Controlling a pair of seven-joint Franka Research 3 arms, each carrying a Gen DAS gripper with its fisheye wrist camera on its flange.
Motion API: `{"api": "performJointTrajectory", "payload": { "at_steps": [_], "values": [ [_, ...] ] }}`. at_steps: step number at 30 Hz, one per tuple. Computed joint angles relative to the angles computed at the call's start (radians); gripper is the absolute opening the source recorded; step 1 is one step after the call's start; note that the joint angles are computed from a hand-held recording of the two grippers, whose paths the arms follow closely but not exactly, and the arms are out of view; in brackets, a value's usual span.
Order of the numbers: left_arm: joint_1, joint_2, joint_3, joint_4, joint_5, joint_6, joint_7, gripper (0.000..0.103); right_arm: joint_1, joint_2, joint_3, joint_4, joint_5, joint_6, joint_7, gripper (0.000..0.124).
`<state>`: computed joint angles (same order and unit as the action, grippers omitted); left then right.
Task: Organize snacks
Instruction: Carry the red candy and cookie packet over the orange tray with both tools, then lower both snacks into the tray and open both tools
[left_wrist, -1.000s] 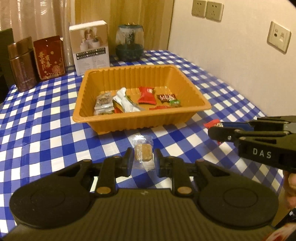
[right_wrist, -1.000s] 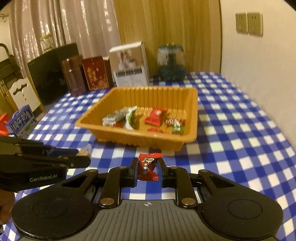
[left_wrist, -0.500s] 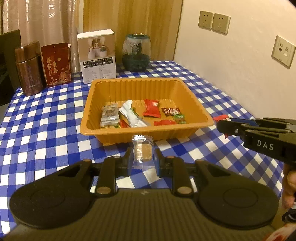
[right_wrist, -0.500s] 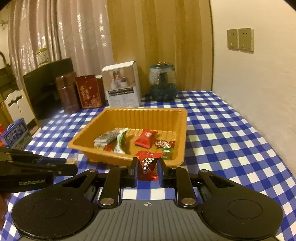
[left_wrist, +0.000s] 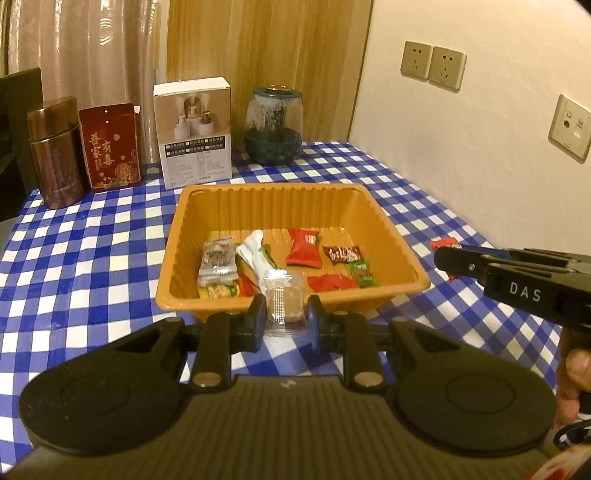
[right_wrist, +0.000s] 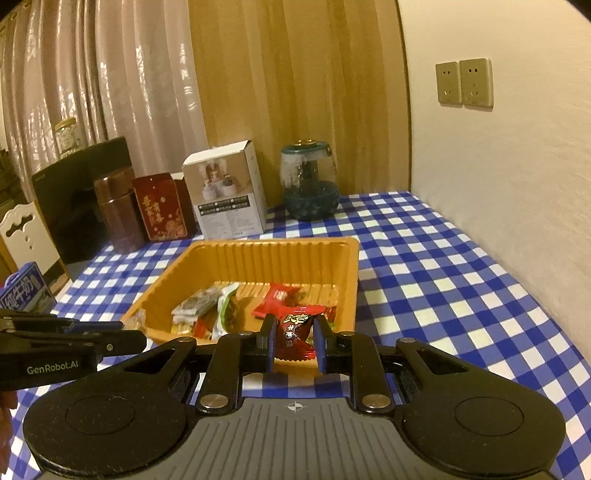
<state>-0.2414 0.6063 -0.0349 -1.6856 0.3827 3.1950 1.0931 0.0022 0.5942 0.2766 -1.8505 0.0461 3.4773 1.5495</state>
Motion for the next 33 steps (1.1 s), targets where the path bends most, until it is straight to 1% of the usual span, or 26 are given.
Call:
{"api": "performJointTrajectory", "payload": {
  "at_steps": [3, 11, 17, 21, 29, 33],
  "values": [
    [0.001, 0.023, -0.005, 0.04, -0.001, -0.011, 0.008, 0.021, 0.003, 0.023, -0.003, 0.043, 0.001, -0.008, -0.001, 0.021],
    [0.024, 0.123, -0.036, 0.207, -0.015, -0.071, 0.04, 0.021, -0.019, 0.1, 0.026, 0.172, 0.009, -0.055, -0.019, 0.021],
    [0.036, 0.204, -0.054, 0.346, -0.034, -0.123, 0.062, 0.021, -0.007, 0.151, 0.026, 0.263, 0.048, -0.107, -0.06, 0.021],
    [0.053, 0.268, -0.087, 0.453, -0.057, -0.166, 0.094, 0.021, 0.013, 0.19, 0.018, 0.336, 0.085, -0.15, -0.097, 0.021],
    [0.074, 0.404, -0.144, 0.67, -0.131, -0.269, 0.179, 0.021, 0.077, 0.285, -0.034, 0.51, 0.191, -0.253, -0.155, 0.021],
    [0.074, 0.468, -0.16, 0.773, -0.176, -0.323, 0.217, 0.021, 0.109, 0.335, -0.068, 0.608, 0.237, -0.312, -0.168, 0.021]
  ]
}}
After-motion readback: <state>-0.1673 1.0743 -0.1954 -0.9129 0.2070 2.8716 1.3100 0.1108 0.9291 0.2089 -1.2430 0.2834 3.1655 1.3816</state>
